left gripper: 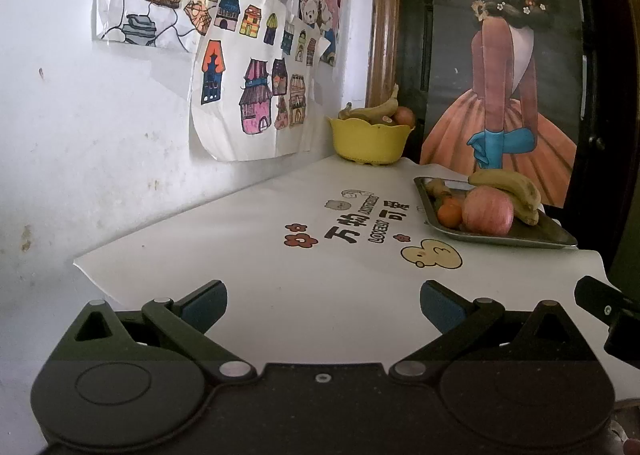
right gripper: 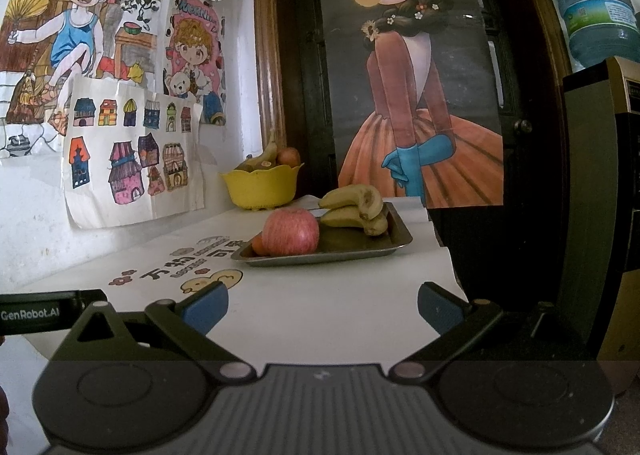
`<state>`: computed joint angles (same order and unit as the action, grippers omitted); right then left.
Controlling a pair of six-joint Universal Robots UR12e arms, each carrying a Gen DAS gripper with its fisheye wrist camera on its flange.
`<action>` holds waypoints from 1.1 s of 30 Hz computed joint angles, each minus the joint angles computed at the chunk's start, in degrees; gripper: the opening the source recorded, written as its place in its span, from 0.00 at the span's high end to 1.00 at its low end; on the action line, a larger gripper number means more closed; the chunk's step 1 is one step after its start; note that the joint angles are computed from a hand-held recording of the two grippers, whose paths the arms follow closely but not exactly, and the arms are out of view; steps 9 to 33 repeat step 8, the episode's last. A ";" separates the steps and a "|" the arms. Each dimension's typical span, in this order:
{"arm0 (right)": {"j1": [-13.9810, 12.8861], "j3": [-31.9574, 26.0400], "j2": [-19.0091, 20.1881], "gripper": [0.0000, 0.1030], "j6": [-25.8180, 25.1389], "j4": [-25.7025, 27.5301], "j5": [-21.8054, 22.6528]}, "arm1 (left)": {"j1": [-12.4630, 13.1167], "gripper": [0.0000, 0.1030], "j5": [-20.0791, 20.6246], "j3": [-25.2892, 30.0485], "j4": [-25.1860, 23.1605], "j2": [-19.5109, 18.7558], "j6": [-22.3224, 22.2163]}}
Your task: Organize fruits
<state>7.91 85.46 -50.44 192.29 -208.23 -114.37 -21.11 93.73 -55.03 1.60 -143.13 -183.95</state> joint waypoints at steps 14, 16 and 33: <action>0.02 0.13 -0.06 0.00 -0.02 -0.01 0.05 | 0.00 0.01 0.05 0.00 -0.08 -0.02 -0.02; 0.02 0.13 -0.06 0.00 -0.02 -0.01 0.05 | 0.00 0.01 0.05 0.00 -0.08 -0.02 -0.02; 0.02 0.13 -0.06 0.00 -0.02 -0.01 0.05 | 0.00 0.01 0.05 0.00 -0.08 -0.02 -0.02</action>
